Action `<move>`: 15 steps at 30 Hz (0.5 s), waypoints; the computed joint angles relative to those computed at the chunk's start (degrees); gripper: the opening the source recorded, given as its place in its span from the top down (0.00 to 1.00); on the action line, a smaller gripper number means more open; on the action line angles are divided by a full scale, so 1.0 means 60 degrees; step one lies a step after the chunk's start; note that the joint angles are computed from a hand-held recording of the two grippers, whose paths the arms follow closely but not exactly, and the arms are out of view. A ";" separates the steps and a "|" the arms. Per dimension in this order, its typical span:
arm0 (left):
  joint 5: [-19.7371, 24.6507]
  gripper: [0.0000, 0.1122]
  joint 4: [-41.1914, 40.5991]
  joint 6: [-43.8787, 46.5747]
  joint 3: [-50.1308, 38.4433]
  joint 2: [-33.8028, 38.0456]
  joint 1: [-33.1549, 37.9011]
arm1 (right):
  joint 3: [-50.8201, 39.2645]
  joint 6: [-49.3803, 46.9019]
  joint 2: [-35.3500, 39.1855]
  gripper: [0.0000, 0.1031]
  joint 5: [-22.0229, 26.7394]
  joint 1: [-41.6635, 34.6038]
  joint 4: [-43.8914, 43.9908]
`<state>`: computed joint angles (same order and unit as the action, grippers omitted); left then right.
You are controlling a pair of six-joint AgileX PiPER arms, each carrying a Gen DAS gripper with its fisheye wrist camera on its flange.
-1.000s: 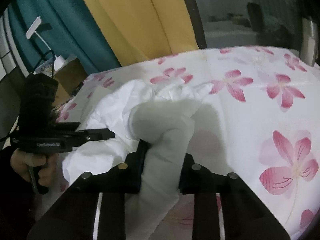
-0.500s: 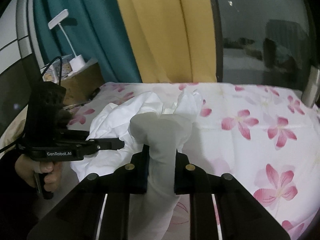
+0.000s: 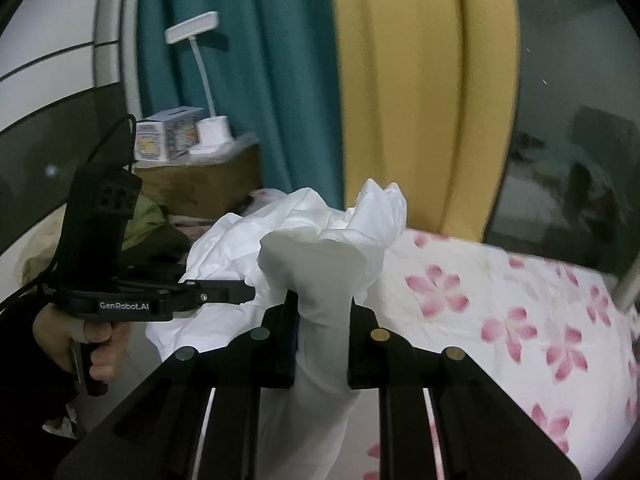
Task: Fold large clothes
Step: 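Lift the bundled jacket with both grippers and carry it toward the bedside box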
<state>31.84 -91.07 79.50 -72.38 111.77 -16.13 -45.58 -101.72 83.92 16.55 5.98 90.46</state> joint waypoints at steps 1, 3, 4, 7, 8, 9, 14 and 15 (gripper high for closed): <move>-0.0003 0.82 -0.0183 0.0211 0.0200 -0.0168 0.0118 | -0.0124 0.0148 0.0007 0.84 -0.0118 0.0241 -0.0174; -0.0010 0.82 -0.0499 0.0571 0.0562 -0.0492 0.0377 | -0.0350 0.0471 0.0049 0.84 -0.0240 0.0584 -0.0548; -0.0035 0.82 -0.0619 0.0712 0.0687 -0.0604 0.0455 | -0.0535 0.0716 0.0107 0.84 -0.0318 0.0823 -0.0814; -0.0110 0.82 -0.1026 0.1236 0.1290 -0.1213 0.0873 | -0.1019 0.1322 0.0283 0.84 -0.0462 0.1429 -0.1487; -0.0124 0.82 -0.1181 0.1431 0.1541 -0.1488 0.1080 | -0.1134 0.1454 0.0312 0.84 -0.0466 0.1579 -0.1639; -0.0128 0.82 -0.1276 0.1559 0.1760 -0.1745 0.1244 | -0.1305 0.1580 0.0390 0.84 -0.0476 0.1758 -0.1785; -0.0289 0.82 -0.1440 0.1975 0.2542 -0.2835 0.2026 | -0.2235 0.1749 0.0864 0.84 -0.0233 0.2376 -0.2080; -0.0306 0.82 -0.1428 0.1994 0.2626 -0.2971 0.2128 | -0.2452 0.1661 0.0986 0.84 -0.0139 0.2477 -0.2015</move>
